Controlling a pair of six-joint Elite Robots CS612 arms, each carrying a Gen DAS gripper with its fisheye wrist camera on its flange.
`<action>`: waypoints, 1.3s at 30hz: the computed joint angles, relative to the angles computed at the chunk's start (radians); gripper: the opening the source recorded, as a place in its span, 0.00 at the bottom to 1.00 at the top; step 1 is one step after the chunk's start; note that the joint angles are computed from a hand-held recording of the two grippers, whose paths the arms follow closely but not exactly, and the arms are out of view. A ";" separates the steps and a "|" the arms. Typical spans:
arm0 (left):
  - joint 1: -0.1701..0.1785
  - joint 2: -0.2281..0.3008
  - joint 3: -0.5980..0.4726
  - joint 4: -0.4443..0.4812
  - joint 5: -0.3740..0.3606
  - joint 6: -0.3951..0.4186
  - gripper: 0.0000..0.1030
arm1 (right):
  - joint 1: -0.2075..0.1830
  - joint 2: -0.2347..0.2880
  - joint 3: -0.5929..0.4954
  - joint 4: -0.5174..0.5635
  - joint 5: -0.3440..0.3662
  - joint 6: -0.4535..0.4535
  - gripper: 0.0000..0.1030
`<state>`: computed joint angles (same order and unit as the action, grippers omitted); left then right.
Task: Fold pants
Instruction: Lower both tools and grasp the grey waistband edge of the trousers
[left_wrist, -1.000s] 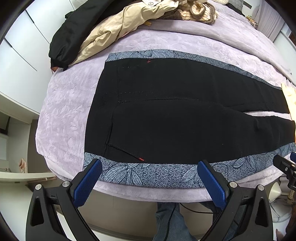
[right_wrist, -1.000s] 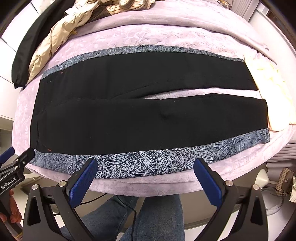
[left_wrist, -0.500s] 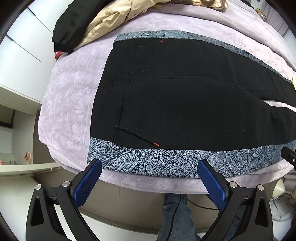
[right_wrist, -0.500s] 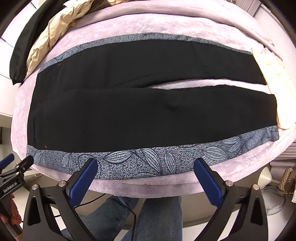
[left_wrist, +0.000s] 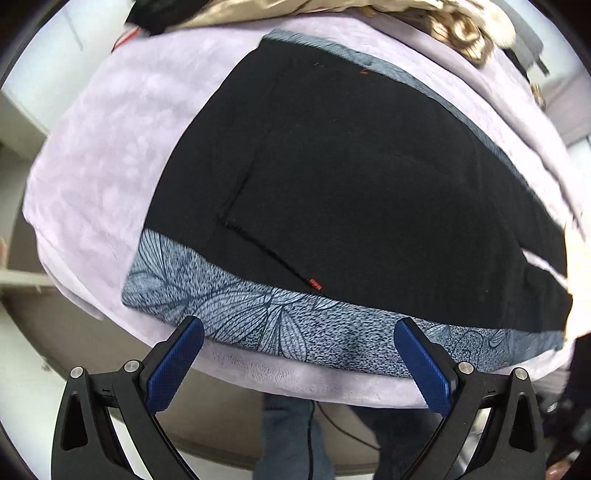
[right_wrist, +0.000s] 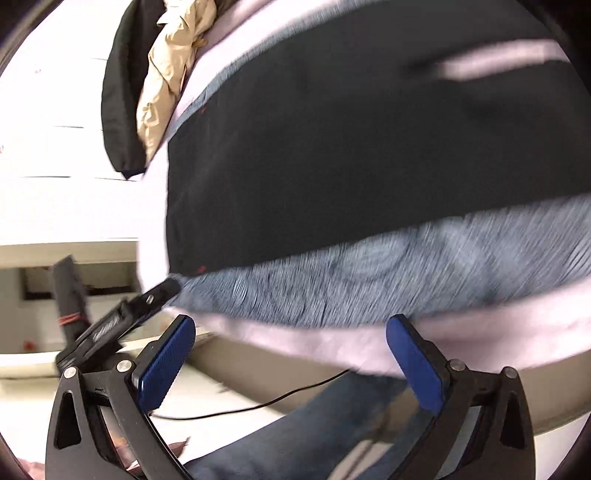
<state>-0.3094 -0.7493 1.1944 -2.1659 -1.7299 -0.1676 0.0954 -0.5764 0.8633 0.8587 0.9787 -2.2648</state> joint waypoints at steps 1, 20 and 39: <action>0.004 0.000 0.008 -0.012 -0.011 0.001 1.00 | 0.001 -0.008 0.026 -0.027 -0.009 0.019 0.89; 0.033 -0.022 0.062 -0.019 -0.074 0.008 0.83 | -0.010 -0.056 0.144 -0.354 -0.103 0.229 0.63; 0.078 0.083 -0.031 -0.150 -0.344 -0.332 0.54 | -0.019 -0.028 0.066 -0.370 -0.136 0.245 0.12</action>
